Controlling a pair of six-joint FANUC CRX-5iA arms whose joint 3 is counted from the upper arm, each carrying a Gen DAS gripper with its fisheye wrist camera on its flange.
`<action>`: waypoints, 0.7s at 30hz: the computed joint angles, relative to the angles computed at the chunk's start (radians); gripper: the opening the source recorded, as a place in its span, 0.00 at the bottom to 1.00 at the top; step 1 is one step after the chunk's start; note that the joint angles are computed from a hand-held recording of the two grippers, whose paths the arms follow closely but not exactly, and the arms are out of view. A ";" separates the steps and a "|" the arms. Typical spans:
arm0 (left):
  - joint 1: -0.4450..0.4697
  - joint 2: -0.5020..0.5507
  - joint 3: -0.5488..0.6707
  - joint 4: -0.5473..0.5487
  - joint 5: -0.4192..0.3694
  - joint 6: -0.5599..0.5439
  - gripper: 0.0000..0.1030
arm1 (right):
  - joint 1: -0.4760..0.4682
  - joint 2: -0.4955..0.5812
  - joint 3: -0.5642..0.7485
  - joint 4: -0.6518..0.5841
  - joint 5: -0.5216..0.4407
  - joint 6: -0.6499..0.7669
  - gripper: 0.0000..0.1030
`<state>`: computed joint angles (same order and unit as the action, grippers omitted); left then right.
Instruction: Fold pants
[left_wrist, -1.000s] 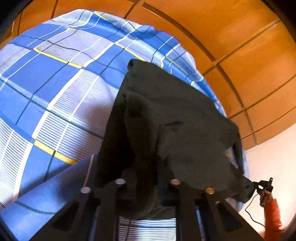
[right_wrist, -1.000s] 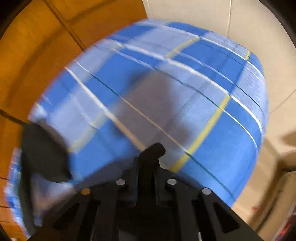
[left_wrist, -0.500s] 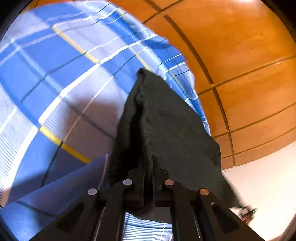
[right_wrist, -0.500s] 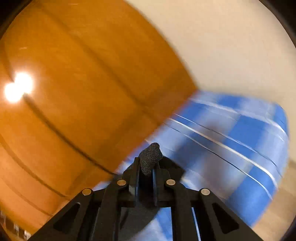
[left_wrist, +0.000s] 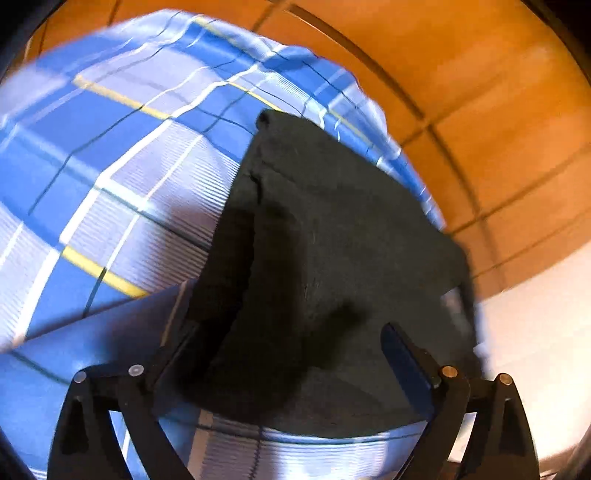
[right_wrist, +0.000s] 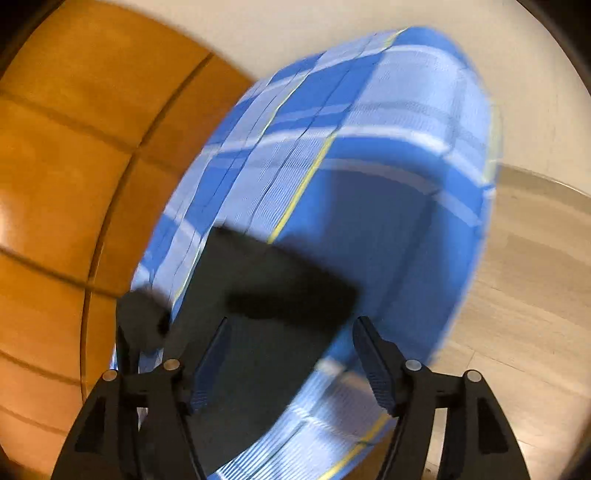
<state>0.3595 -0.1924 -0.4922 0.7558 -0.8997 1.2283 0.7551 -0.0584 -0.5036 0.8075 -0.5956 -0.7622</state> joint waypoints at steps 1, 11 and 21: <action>-0.018 0.009 0.028 -0.060 0.005 0.028 0.91 | 0.011 0.031 0.042 -0.027 -0.054 0.027 0.69; 0.047 0.020 0.080 0.107 -0.062 0.021 0.06 | -0.009 0.096 0.289 0.016 -0.116 0.233 0.10; 0.134 -0.008 0.022 0.124 -0.145 0.007 0.04 | 0.011 -0.051 0.166 0.132 -0.104 0.148 0.08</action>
<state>0.4939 -0.2004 -0.4698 0.8803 -1.0450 1.2353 0.7658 -0.1095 -0.3374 0.9396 -0.6999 -0.6146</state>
